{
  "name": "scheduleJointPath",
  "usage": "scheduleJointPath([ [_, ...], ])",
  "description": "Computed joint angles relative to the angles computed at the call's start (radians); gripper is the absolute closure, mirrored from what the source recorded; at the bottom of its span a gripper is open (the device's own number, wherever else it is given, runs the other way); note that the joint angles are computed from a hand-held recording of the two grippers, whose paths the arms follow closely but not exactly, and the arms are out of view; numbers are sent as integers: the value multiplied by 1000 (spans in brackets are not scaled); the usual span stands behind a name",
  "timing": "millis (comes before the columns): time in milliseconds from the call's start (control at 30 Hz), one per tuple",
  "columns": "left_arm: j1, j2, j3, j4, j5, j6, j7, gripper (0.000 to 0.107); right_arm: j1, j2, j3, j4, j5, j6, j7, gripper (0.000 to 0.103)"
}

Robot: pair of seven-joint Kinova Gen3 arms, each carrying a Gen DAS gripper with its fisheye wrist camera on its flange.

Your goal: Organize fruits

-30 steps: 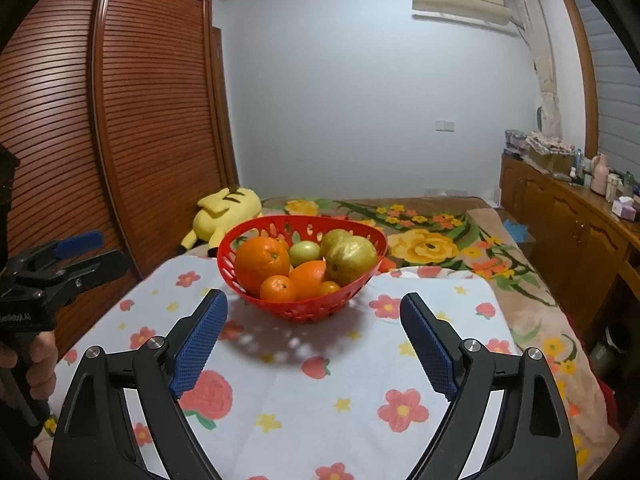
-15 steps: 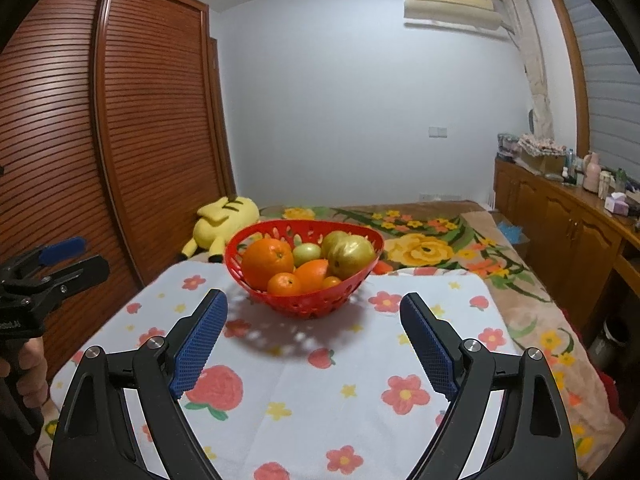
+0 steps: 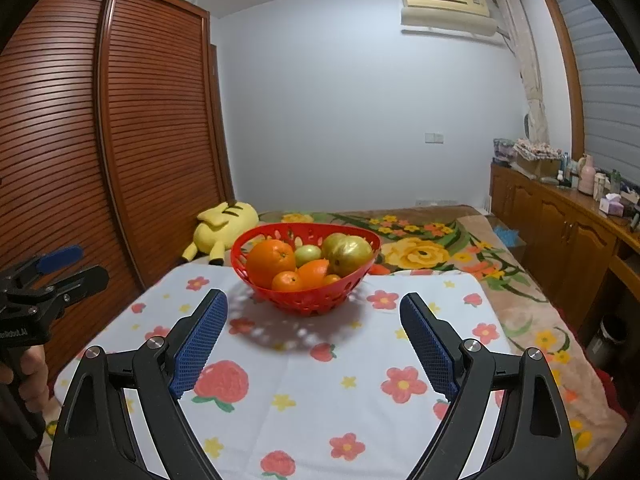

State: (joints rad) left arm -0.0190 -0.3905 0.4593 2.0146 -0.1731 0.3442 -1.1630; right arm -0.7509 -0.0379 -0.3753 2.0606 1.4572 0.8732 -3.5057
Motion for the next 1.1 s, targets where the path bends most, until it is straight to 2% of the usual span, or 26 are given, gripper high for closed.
scheduleJointPath([
  [1100, 0, -6, -6, 6, 5, 0, 1, 7, -1, 4, 1, 2, 6, -1, -5, 13],
])
